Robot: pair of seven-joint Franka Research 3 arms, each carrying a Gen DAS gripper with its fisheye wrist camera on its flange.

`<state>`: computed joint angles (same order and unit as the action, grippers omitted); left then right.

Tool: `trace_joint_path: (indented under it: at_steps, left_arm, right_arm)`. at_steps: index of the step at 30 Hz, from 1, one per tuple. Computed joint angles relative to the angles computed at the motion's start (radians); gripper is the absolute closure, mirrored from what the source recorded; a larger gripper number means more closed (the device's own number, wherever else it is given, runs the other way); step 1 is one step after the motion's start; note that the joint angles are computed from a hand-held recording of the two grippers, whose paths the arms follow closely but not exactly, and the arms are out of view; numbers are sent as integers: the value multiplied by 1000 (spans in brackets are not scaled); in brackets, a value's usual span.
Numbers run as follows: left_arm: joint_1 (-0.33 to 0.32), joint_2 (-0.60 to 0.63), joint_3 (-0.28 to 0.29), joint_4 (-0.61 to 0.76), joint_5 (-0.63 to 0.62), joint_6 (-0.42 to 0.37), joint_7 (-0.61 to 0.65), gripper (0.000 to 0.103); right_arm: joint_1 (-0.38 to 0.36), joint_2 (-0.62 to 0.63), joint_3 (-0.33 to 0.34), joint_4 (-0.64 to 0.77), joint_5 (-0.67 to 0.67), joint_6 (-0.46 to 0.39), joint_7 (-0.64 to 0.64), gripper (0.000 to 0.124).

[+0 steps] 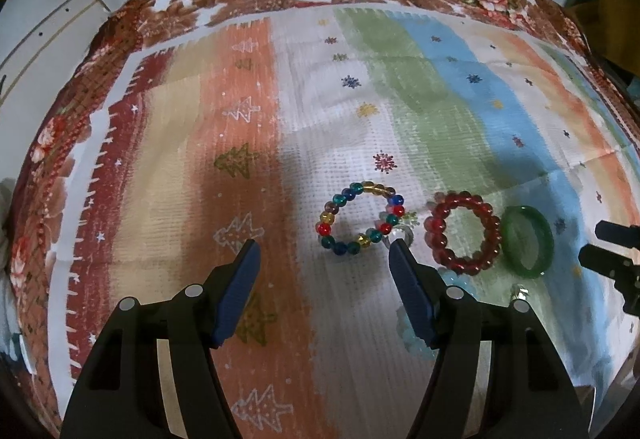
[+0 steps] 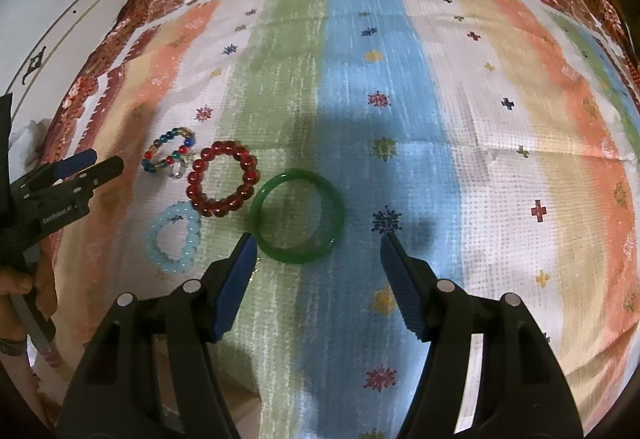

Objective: Organize jewelry
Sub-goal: 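Move both tools back toward the remaining bracelets, then grasp the green jade bangle with the right tool while the left grasps the multicolour bead bracelet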

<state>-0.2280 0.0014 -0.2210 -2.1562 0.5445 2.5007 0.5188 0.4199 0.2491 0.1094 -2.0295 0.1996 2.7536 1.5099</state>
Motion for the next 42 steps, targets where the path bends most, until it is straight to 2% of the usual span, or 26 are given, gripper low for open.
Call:
trace_joint_path:
  at_steps: [18, 30, 35, 37, 40, 41, 42]
  left_arm:
    - [31, 83, 28, 21, -118, 52, 47, 36]
    - [33, 106, 38, 22, -114, 42, 56, 35]
    - [22, 136, 42, 57, -66, 8, 33, 37]
    - [16, 137, 43, 55, -37, 12, 27, 42]
    - [20, 133, 41, 43, -41, 39, 45, 50]
    - [22, 132, 40, 41, -51, 45, 56, 54]
    - [24, 132, 38, 39, -62, 53, 69, 65]
  right_arm:
    - [31, 118, -42, 116, -97, -69, 89, 59]
    - [50, 176, -68, 179, -170, -103, 148, 59]
    - [55, 180, -73, 179, -191, -100, 157, 59]
    - [57, 182, -75, 181, -198, -100, 160, 60]
    - [66, 184, -84, 182, -224, -100, 169, 69]
    - [63, 183, -81, 181, -224, -99, 164, 75]
    - [61, 183, -80, 180, -224, -98, 161, 85]
